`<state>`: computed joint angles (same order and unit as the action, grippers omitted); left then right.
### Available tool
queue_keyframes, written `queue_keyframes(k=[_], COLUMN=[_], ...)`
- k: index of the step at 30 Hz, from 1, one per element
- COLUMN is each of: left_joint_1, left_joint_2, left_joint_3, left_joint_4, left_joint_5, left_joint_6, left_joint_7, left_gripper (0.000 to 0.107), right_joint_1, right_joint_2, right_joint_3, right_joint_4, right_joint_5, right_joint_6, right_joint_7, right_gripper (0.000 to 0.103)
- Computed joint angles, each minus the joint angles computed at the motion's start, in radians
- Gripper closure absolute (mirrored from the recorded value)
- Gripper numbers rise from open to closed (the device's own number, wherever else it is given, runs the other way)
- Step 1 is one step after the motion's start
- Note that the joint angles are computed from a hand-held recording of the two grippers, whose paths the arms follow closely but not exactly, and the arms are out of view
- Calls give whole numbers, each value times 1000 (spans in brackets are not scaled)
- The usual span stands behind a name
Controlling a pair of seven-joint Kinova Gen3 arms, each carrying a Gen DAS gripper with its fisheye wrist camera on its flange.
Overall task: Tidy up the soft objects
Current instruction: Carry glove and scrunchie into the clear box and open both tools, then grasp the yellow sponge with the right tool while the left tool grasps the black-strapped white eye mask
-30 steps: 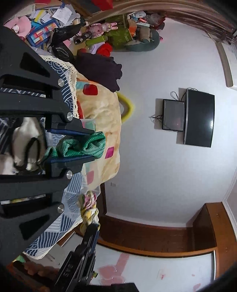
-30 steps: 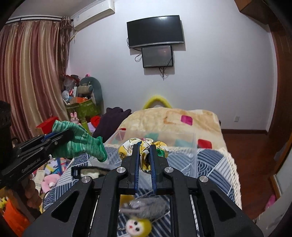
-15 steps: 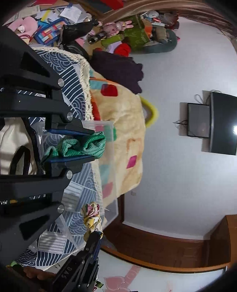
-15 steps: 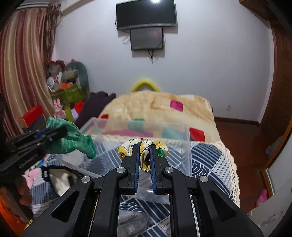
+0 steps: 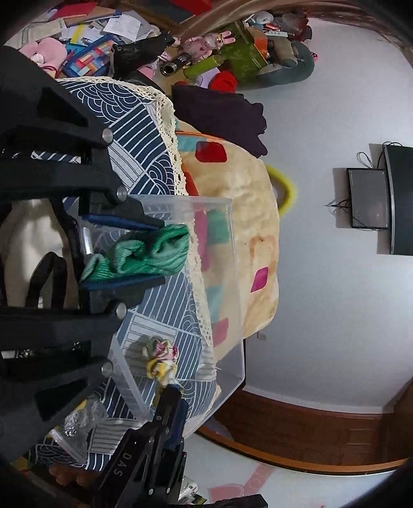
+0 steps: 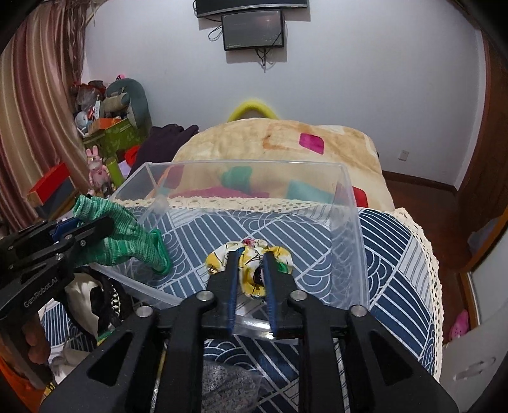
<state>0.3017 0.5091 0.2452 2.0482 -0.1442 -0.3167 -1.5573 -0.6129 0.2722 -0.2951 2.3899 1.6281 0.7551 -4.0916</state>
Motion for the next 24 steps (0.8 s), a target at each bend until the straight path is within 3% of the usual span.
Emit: queue_keyframes(k=[3, 6, 9, 12, 20, 24], left_joint_1=[-32, -22, -1, -58, -98, -120], left_joint_2=[-8, -24, -46, -64, -130, -142], left_joint_3=[29, 14, -17, 22, 1, -17], left_joint_4=[11, 36, 93, 135, 237, 281], left_joint_5=[-23, -22, 2, -55, -122, -149], left_joint_6=[1, -20, -93, -133, -242, -287], left_joint_7=[18, 16, 10, 55, 112, 143], left_gripper=[64, 54, 44, 41, 20, 16], right_joint_1=[-5, -33, -54, -86, -181, -205], right_joint_2=[-16, -17, -48, -74, -113, -100], right_joint_3=[-6, -10, -17, -30, -69, -76], right_joint_4=[12, 6, 23, 39, 62, 75], right_joint_5=[-3, -33, -36, -39, -62, -42], right_joint_6=[10, 50, 62, 102, 212, 234], right_joint_7=[-17, -7, -25, -49, -90, -134], right_gripper=[70, 59, 58, 58, 49, 48])
